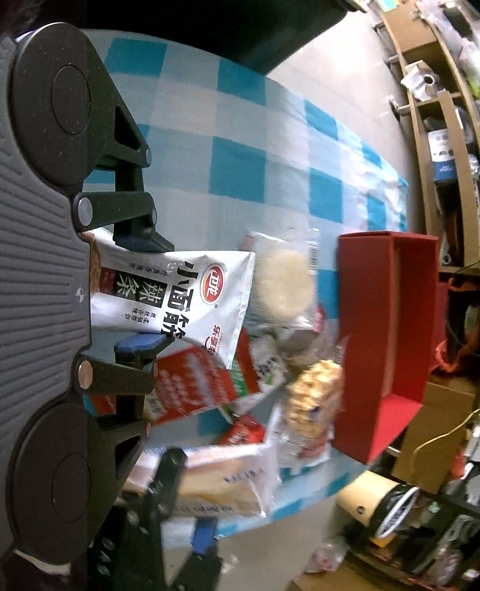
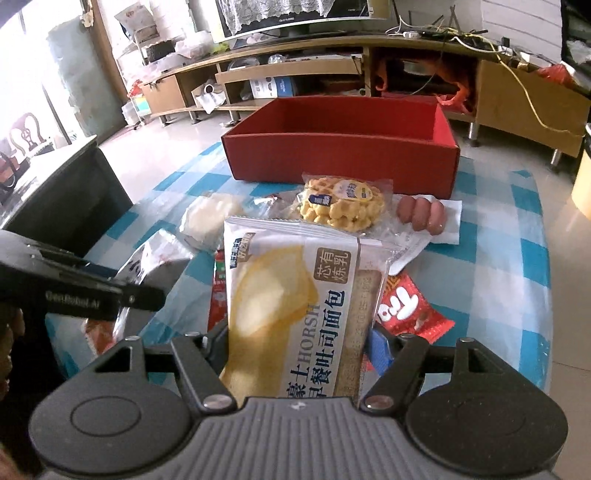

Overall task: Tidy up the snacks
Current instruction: 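Grasp the white spicy strip bag with the left tool and lift it, then lower both held packs into the red box and open both tools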

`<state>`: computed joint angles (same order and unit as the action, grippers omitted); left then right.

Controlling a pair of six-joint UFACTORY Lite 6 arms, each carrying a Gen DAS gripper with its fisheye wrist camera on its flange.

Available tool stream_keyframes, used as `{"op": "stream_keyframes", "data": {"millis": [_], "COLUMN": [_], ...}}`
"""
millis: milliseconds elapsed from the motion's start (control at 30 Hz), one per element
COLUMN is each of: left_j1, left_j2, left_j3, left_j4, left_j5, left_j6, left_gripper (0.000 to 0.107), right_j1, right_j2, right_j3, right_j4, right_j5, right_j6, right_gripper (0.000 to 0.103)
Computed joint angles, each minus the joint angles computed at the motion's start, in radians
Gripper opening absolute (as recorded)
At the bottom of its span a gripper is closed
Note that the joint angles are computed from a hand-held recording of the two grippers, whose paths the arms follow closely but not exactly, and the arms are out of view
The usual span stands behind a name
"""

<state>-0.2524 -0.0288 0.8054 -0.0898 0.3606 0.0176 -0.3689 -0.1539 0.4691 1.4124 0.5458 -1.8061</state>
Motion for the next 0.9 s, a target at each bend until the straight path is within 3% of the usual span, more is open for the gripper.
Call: {"op": "stream_keyframes", "data": {"millis": [900], "left_j1": [-0.076], "left_j2": [0.458], "left_j3": [0.621], "left_j4": [0.073], "left_j5": [0.042], "left_j6": [-0.166], "left_gripper": [0.052], "right_j1": [0.030], "right_j2": [0.393], "right_j3": [0.506], "right_j4": [0.092], "right_j5": [0.000], "right_j6": [0.053], "right_gripper": [0.070]}}
